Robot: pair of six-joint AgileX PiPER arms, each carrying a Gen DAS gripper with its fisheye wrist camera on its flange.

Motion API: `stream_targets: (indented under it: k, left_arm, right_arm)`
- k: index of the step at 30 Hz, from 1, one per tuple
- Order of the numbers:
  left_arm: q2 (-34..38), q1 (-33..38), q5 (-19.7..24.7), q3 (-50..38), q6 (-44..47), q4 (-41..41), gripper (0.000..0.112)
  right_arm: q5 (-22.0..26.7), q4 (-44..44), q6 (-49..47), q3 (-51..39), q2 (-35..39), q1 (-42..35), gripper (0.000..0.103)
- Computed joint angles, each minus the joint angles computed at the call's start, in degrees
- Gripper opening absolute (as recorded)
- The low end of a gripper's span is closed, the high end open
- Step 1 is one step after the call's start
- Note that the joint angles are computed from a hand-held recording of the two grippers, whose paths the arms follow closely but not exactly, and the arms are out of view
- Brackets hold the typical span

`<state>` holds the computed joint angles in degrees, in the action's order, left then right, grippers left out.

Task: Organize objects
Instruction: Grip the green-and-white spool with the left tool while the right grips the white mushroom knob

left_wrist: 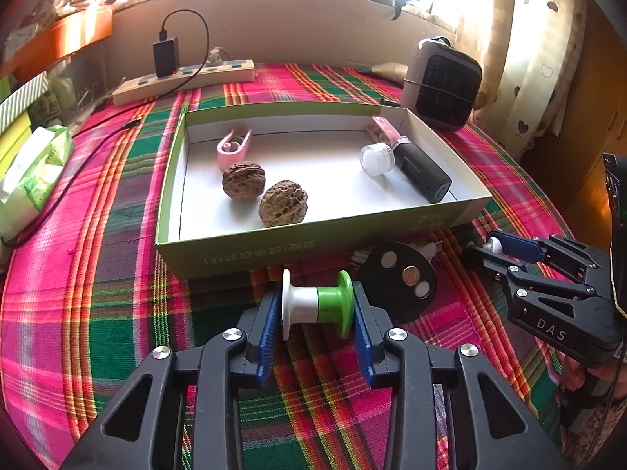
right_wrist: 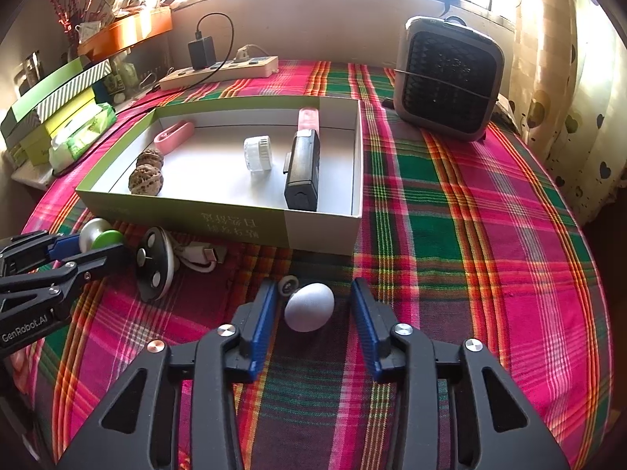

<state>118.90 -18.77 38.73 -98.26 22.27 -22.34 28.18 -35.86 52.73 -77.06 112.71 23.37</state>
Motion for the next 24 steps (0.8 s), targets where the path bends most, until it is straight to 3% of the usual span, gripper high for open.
stream_targets:
  k: [4,24]
  left_arm:
    - [-0.02,0.11,-0.02,-0.01,0.13,-0.01,0.032]
    - [0.06,0.32,0.23,-0.25,0.43,-0.13,0.032]
  right_arm:
    - [-0.39,-0.24,0.45,0.4,-0.19,-0.09,0.028]
    - [-0.48,-0.48,0.88,0.55,-0.24,-0.02,0.028]
